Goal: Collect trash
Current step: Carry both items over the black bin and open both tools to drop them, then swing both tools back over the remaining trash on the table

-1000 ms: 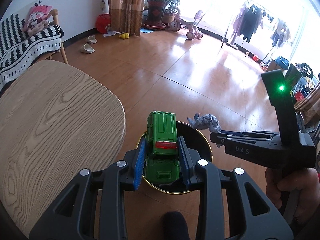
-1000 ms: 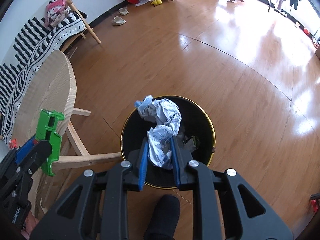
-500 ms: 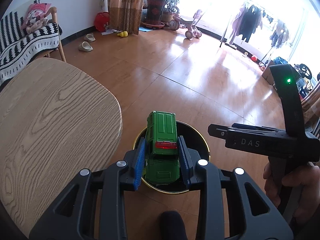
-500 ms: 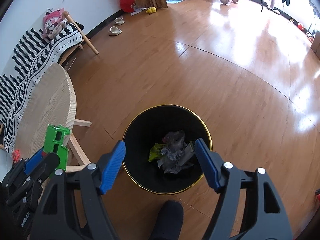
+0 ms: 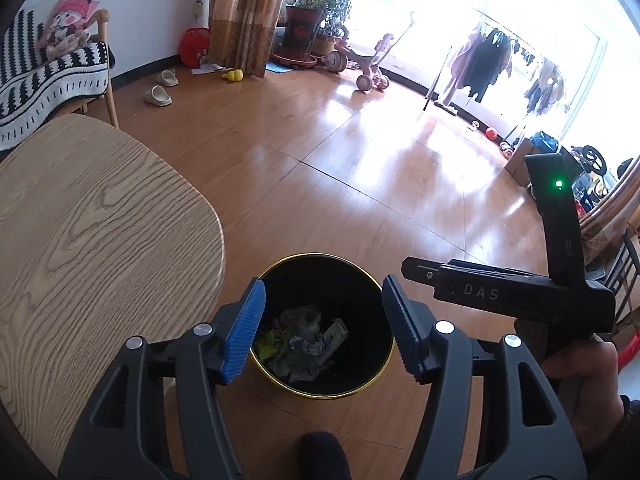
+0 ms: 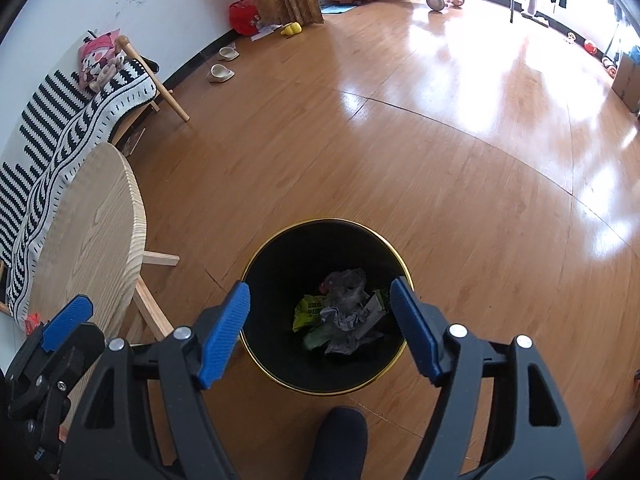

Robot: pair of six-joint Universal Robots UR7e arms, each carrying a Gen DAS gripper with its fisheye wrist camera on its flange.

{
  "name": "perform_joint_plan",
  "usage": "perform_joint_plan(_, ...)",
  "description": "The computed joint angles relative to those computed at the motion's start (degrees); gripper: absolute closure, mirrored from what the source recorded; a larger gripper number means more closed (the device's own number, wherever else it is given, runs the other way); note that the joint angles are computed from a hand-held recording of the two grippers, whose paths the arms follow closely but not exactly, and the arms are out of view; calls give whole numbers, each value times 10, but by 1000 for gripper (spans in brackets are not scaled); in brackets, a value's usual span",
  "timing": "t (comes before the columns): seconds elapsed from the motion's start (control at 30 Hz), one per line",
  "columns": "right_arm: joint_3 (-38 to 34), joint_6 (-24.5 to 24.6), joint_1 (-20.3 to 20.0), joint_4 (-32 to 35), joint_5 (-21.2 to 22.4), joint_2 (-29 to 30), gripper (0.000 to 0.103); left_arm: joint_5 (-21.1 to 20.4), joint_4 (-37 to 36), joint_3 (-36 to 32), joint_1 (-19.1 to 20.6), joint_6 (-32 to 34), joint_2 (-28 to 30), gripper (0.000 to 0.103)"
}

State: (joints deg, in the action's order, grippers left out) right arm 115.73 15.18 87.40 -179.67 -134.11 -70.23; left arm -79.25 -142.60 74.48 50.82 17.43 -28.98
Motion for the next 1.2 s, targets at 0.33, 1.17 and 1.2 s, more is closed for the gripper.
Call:
perform_joint_plan(0.33,-62,-30,45,1,-28,60,21,64,-37,17,7,-3,-36,11)
perform_joint_plan(1.17,-681,-159,215,288,53,535,21,302,-11,-151,203,-93,-142,9)
perform_joint_plan(1.2,-703,-161,217,301,56,549,20,303,0,-173,213,-101,-137,9)
